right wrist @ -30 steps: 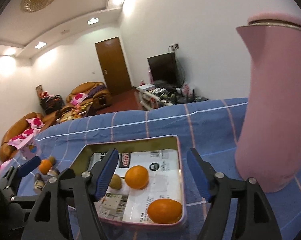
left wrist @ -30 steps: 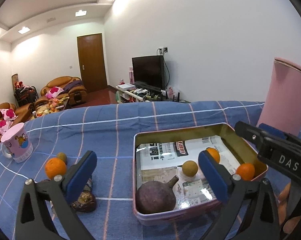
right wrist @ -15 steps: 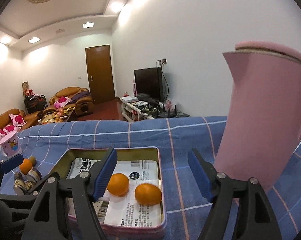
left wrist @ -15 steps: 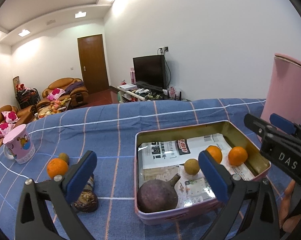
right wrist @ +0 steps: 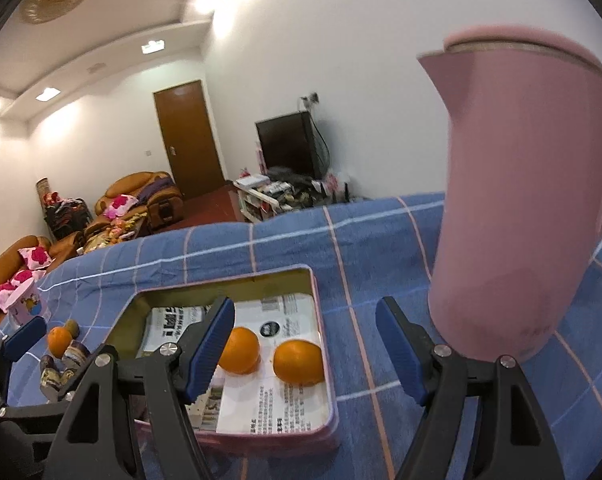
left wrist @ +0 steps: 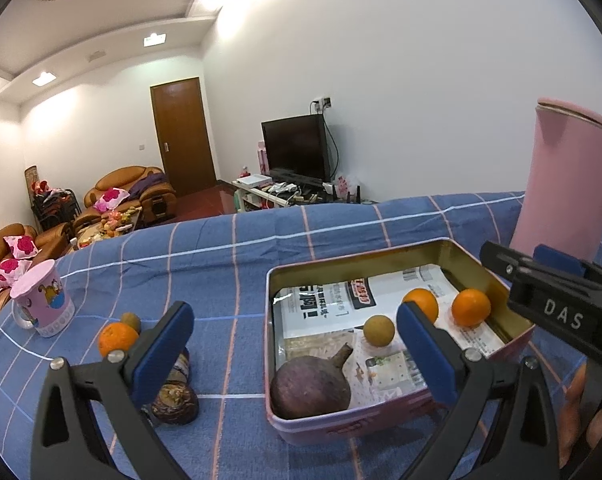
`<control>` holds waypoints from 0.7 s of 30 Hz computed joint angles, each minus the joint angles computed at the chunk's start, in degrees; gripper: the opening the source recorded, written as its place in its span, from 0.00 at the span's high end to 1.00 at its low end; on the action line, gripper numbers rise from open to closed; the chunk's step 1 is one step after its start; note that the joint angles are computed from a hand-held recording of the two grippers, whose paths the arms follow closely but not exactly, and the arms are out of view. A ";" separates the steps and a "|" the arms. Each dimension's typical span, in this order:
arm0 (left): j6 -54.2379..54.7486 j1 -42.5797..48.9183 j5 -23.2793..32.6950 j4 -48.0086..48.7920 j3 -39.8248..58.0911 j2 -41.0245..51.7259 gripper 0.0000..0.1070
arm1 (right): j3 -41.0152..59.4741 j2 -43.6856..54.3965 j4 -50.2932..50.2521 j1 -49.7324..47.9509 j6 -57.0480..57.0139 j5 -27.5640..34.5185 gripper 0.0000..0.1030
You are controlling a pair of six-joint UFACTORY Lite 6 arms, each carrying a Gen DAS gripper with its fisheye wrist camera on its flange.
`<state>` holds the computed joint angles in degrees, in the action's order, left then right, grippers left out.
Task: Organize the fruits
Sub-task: 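Withdraw both open grippers from the tin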
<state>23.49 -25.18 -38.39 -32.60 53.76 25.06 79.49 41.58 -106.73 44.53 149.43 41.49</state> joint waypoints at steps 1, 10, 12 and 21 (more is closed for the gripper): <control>-0.04 0.01 0.01 0.05 -0.08 -0.07 0.04 | 0.17 0.11 0.99 0.05 -0.35 0.10 0.28; -0.03 -0.47 -1.17 -0.28 -0.90 -0.47 0.04 | -4.11 -1.41 0.60 5.93 2.63 13.77 0.28; -0.06 -0.49 -1.71 -0.21 -1.52 -0.93 0.04 | -2.05 -0.12 3.35 8.09 -1.66 17.47 0.28; -2.11 0.65 -3.13 2.31 -4.96 -3.38 0.04 | -0.18 0.63 5.95 10.37 -5.86 19.35 0.27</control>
<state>21.39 -24.53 -41.52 -30.29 48.80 21.68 79.31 42.22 -100.79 54.90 143.57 60.83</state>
